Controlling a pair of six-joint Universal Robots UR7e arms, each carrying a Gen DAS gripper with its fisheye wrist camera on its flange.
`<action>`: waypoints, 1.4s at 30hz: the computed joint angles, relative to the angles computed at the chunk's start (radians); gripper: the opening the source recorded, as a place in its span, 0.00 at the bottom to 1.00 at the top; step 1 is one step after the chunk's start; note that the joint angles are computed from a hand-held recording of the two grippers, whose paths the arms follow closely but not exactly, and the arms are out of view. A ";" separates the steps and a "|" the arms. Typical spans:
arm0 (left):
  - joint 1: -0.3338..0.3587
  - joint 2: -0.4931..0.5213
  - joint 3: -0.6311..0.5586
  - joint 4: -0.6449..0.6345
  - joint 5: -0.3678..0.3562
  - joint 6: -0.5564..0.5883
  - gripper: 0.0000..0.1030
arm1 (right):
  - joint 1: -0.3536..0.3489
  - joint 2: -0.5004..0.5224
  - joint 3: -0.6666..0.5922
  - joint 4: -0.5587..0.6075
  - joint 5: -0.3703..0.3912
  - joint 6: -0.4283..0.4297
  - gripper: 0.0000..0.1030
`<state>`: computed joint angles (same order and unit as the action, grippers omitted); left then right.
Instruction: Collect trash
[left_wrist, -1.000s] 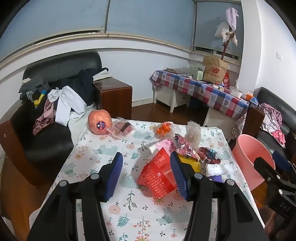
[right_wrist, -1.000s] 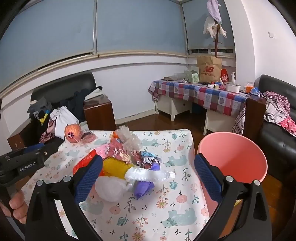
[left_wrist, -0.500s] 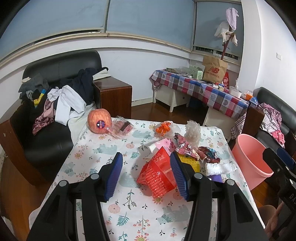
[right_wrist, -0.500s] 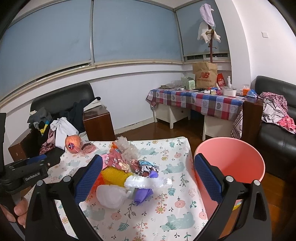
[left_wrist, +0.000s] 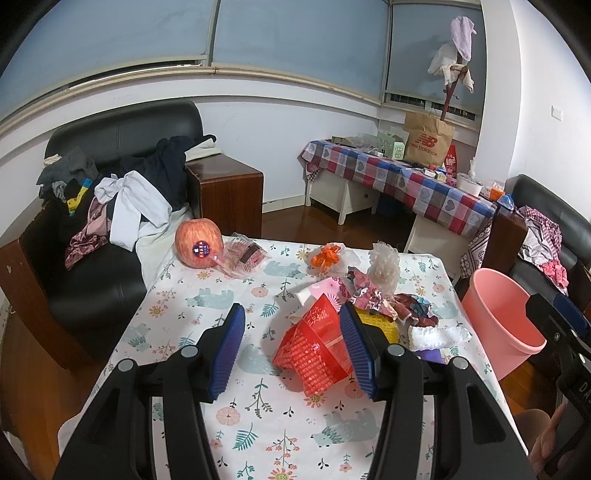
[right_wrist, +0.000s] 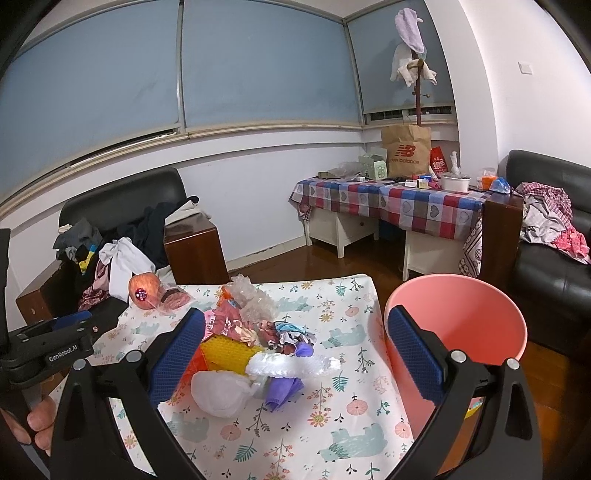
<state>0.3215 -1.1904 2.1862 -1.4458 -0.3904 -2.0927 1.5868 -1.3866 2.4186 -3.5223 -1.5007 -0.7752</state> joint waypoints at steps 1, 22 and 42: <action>0.000 0.000 0.000 0.000 0.000 0.001 0.52 | 0.000 0.000 -0.001 0.001 -0.001 0.001 0.97; 0.000 -0.002 0.002 -0.004 0.000 0.002 0.52 | -0.002 -0.004 -0.005 0.009 -0.006 0.009 0.97; 0.003 -0.030 0.060 -0.181 -0.006 0.095 0.52 | -0.020 0.010 -0.002 -0.014 -0.018 0.011 0.97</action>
